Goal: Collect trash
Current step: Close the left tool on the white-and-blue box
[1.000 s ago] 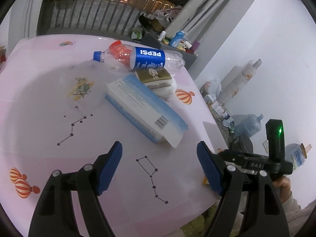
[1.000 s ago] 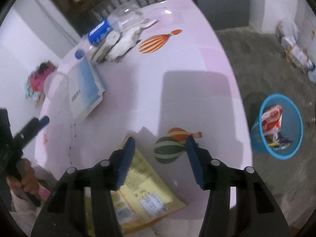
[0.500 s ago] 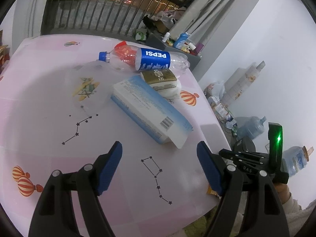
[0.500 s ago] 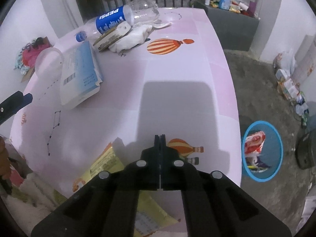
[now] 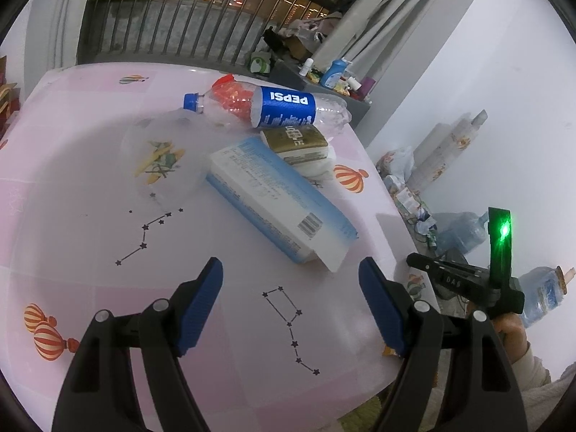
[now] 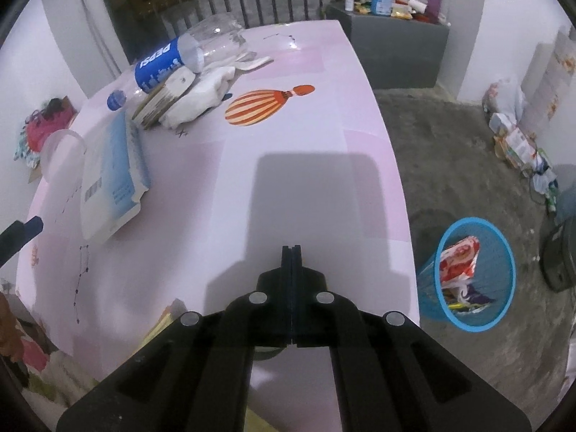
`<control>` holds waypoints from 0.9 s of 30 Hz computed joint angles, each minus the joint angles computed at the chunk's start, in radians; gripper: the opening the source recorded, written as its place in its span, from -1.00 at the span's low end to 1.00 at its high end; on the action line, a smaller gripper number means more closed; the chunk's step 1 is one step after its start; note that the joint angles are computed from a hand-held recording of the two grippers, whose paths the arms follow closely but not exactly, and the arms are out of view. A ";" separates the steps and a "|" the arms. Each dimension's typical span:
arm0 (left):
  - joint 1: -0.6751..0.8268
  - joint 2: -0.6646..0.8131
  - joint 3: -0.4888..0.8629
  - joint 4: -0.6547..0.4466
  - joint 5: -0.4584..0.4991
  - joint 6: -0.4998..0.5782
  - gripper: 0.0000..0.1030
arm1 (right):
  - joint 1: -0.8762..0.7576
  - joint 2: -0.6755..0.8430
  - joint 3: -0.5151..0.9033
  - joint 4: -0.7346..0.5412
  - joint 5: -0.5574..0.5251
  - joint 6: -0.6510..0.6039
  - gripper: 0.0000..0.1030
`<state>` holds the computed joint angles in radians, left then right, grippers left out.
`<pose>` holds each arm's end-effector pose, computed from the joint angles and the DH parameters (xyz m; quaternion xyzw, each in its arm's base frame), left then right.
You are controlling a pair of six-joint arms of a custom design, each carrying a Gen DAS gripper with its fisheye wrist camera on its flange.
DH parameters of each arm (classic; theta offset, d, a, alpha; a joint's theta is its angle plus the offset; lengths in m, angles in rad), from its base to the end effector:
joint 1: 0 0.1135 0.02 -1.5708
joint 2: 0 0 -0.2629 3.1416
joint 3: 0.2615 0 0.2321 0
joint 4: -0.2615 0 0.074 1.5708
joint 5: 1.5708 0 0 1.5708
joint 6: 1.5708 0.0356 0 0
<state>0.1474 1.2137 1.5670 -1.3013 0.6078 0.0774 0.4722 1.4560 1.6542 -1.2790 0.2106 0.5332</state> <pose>0.1790 0.0060 0.4098 0.0599 0.9109 -0.2503 0.3225 0.2252 0.1067 0.3816 0.0549 0.9635 0.0269 0.2605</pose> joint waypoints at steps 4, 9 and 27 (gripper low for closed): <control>-0.007 0.001 -0.010 0.013 -0.011 -0.009 0.57 | -0.003 -0.008 -0.011 0.013 -0.001 0.012 -1.00; -0.025 0.004 -0.013 0.031 -0.028 -0.022 0.64 | -0.010 -0.013 -0.022 0.029 -0.009 0.013 -1.00; -0.201 0.202 0.120 0.118 -0.151 -0.237 0.74 | -0.010 -0.066 -0.089 0.087 -0.008 0.071 -1.00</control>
<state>-0.0538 1.4160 1.6873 -1.1835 0.4569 -0.1600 0.4620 1.3897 1.5649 -1.1919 0.2028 0.6043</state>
